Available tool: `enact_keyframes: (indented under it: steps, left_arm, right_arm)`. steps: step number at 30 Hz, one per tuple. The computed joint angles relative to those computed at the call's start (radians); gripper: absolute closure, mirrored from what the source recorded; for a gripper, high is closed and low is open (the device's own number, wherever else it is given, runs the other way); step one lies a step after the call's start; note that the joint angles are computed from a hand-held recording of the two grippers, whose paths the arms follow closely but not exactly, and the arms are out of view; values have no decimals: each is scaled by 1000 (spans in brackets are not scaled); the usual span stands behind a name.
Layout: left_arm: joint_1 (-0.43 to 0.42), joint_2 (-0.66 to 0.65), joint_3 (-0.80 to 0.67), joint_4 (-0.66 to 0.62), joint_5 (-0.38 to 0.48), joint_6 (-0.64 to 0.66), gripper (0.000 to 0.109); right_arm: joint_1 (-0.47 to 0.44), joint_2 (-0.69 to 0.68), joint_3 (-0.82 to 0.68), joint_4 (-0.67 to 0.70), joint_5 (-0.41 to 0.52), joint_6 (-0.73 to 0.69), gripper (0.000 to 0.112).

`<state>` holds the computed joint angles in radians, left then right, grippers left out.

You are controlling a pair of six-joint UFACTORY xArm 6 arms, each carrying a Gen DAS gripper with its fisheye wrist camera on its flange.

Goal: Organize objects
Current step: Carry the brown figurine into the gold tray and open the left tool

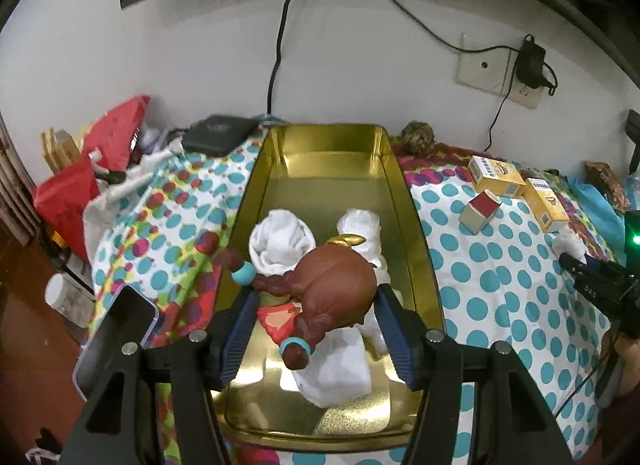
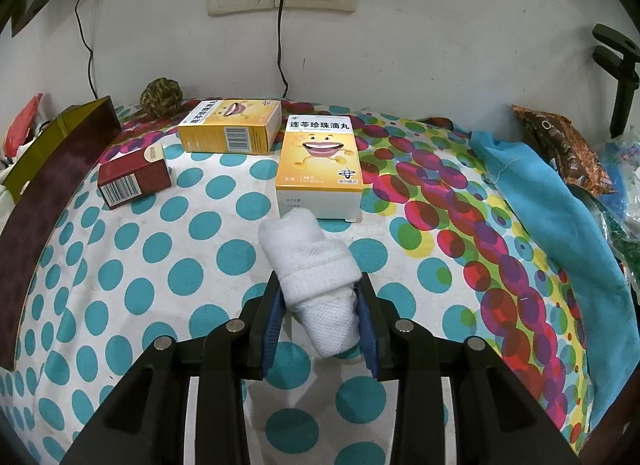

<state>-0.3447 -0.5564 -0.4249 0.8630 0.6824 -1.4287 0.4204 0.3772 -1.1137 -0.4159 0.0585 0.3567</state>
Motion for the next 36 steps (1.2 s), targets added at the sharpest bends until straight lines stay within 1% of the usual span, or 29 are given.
enact_keyframes:
  steps: [2,5,8,11,13,19,27,32,36]
  left_arm:
    - [23,21,1,-3,-20,4,48]
    - [44,49,-2,9,-25,5,48]
    - [80,70,4,9,-63,12,48]
    - [101,91,2,20,-88,19,48]
    - [103,113,-8,35,-81,14,48]
    - [143,160,-18,58,-133,12,48]
    - [172,186,-27,87,-170,21,48]
    - [170,189,-31,96,-154,26,47]
    - [173,183,-23,89,-169,38,47]
  right_arm:
    - [0,0,0,-4,1,3,80]
    - [-1,1,-4,-27,4,22,80]
    - [-3,1,-5,-53,8,42,80]
    - [-2,0,-6,-60,10,50,80]
    - [-4,-1,-6,-70,11,57,80]
    - [-3,2,-13,-98,20,80,80]
    - [-3,2,-18,-127,28,105,79]
    - [-2,2,-19,-141,29,119,79]
    - [-7,4,-24,-185,33,150,79]
